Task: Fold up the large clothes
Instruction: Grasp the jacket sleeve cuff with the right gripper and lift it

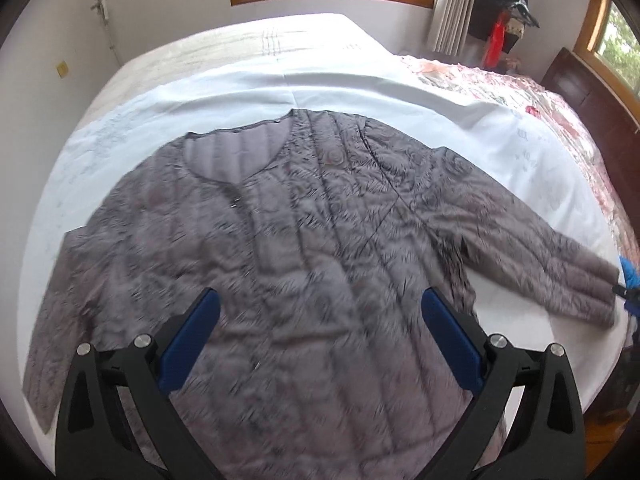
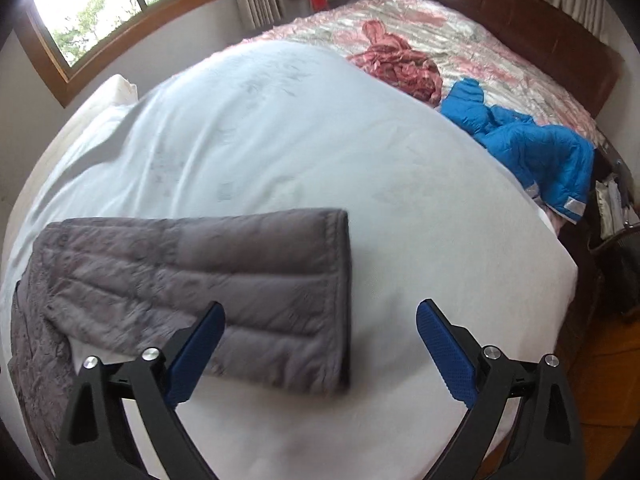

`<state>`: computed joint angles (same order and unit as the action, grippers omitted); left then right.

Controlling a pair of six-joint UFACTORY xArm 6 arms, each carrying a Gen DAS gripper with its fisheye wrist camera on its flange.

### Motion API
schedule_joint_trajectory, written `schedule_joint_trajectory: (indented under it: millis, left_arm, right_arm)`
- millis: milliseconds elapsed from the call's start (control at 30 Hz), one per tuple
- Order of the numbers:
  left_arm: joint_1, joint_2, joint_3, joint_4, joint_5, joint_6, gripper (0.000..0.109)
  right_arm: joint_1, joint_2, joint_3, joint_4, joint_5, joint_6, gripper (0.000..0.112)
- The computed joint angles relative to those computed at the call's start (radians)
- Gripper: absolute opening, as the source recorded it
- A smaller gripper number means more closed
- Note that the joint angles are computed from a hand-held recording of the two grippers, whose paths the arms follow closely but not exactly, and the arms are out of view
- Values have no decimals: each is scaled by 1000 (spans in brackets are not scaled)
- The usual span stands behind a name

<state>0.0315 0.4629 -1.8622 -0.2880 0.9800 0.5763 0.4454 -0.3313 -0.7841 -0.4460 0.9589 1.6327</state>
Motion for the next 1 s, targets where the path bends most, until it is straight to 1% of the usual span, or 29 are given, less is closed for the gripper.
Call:
schedule_joint_trajectory:
  millis: [133, 167, 233, 267, 300, 333, 367, 400, 433, 467, 500, 533, 567, 633, 667, 733, 800, 833, 900, 1000]
  left_arm:
    - [-16, 111, -124, 32, 31, -60, 100]
    - [-18, 134, -150, 42, 38, -71, 99]
    - [-21, 184, -210, 53, 56, -84, 97]
    - [-20, 202, -234, 54, 69, -87, 96]
    - [-18, 220, -258, 55, 79, -91, 95]
    - [-16, 243, -287, 55, 94, -97, 93]
    - [-14, 266, -318, 57, 109, -104, 92]
    - [-12, 281, -338, 61, 121, -110, 85]
    - [-9, 304, -372, 64, 142, -118, 78]
    - [-5, 325, -404, 63, 165, -123, 77]
    - [-1, 337, -423, 60, 179, -127, 77]
    - [5, 337, -424, 55, 182, -128, 77]
    - [10, 333, -419, 51, 178, -124, 77]
    - [21, 319, -400, 39, 159, -108, 77]
    - [26, 317, -402, 34, 158, -104, 77]
    - [38, 331, -438, 15, 178, -103, 77]
    - [46, 337, -456, 3, 185, -99, 77]
    - [50, 339, -464, -4, 186, -93, 77]
    - [56, 344, -475, -6, 188, -88, 77]
    - [69, 379, -538, -14, 220, -93, 77]
  right_arm:
    - [-50, 11, 46, 34, -111, -30, 91]
    - [-54, 19, 44, 32, -113, -35, 89]
    - [-49, 38, 27, 19, -96, -35, 82]
    - [-48, 45, 21, 11, -89, -35, 71]
    - [-49, 52, 14, 8, -89, -45, 58]
    - [-45, 63, 1, 13, -90, -62, 50]
    - [-45, 72, -13, 28, -93, -91, 37]
    - [-49, 75, -18, 45, -114, -118, 21]
    - [-57, 62, -4, 69, -176, -135, 14]
    - [-62, 44, 14, 82, -235, -130, 11]
    - [-63, 24, 31, 81, -301, -112, 10]
    - [-61, 5, 46, 73, -385, -99, 9]
    - [-59, -2, 52, 68, -449, -97, 9]
    - [-43, 25, 22, 68, -613, -114, 9]
    - [-35, 51, -6, 77, -655, -139, 8]
    - [-8, 147, -119, 119, -707, -222, 8]
    - [12, 241, -214, 225, -752, -340, 9]
    - [25, 294, -273, 290, -760, -412, 9]
    - [52, 440, -447, 423, -727, -573, 9]
    - [74, 625, -665, 624, -679, -771, 9]
